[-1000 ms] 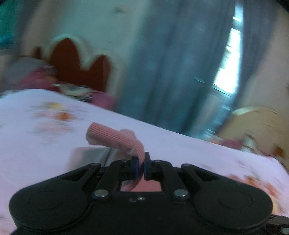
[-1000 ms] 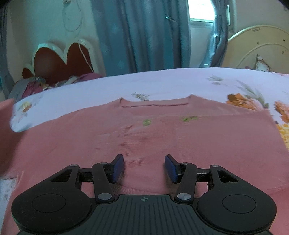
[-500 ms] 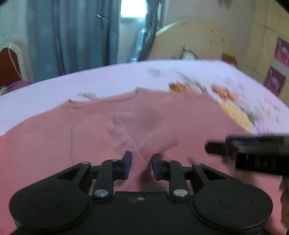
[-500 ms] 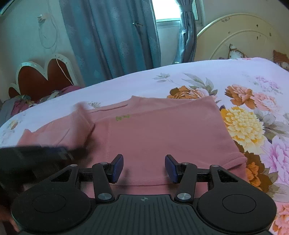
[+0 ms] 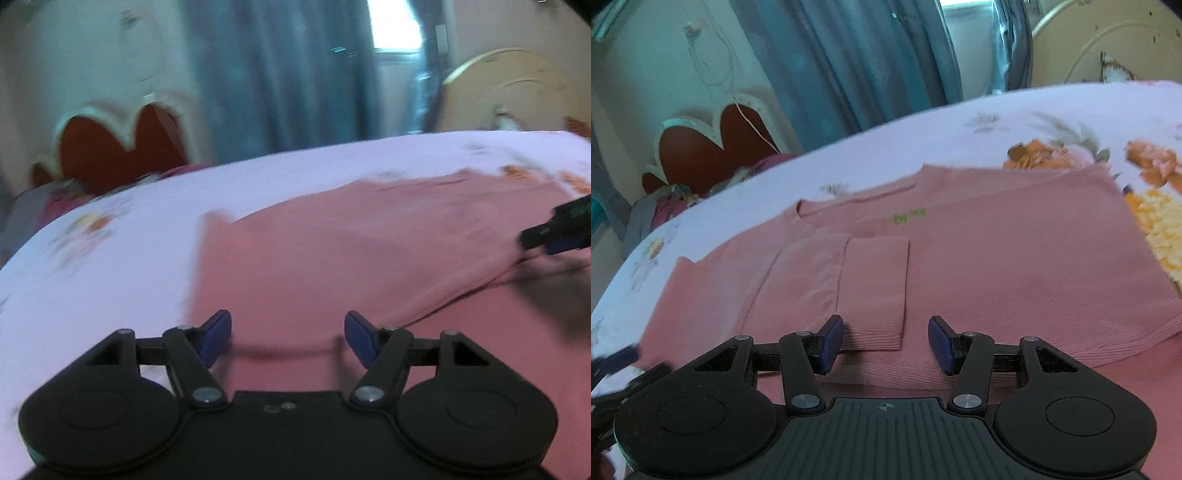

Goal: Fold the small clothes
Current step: 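Fold the gripped sleeve across the body with the left tool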

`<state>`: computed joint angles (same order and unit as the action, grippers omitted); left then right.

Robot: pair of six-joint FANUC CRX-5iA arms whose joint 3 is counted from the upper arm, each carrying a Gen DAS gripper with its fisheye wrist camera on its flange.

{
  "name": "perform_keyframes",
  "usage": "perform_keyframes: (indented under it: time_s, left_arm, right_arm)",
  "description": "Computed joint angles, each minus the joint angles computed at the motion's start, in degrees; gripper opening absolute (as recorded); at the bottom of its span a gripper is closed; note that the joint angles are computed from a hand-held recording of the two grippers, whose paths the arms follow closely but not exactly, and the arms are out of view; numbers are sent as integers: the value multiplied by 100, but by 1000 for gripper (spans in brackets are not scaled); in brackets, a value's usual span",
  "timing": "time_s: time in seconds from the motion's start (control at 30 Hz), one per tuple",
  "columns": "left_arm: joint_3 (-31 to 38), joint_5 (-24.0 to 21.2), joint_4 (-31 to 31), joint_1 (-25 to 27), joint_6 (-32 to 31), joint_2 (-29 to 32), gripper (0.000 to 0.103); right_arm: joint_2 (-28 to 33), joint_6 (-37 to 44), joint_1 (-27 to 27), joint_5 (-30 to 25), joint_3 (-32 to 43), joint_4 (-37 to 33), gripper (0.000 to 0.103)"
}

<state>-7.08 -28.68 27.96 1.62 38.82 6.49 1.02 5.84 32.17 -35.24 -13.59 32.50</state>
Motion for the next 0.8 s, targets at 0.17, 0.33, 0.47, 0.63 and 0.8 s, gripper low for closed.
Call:
perform_keyframes:
  time_s: [0.17, 0.33, 0.47, 0.63, 0.8]
  left_arm:
    - [423, -150, -1217, 184, 1310, 178, 61]
    - [614, 16, -1027, 193, 1340, 452, 45]
    - [585, 239, -892, 159, 1101, 557, 24]
    - [505, 309, -816, 146, 896, 545, 22]
    - [373, 369, -547, 162, 509, 494, 22]
  right_arm:
    - [190, -36, -57, 179, 171, -170, 51]
    - [384, -146, 56, 13, 338, 221, 43]
    - [329, -458, 51, 80, 203, 845, 8]
    - [162, -678, 68, -417, -38, 1883, 6]
    - [34, -827, 79, -832, -251, 2043, 6]
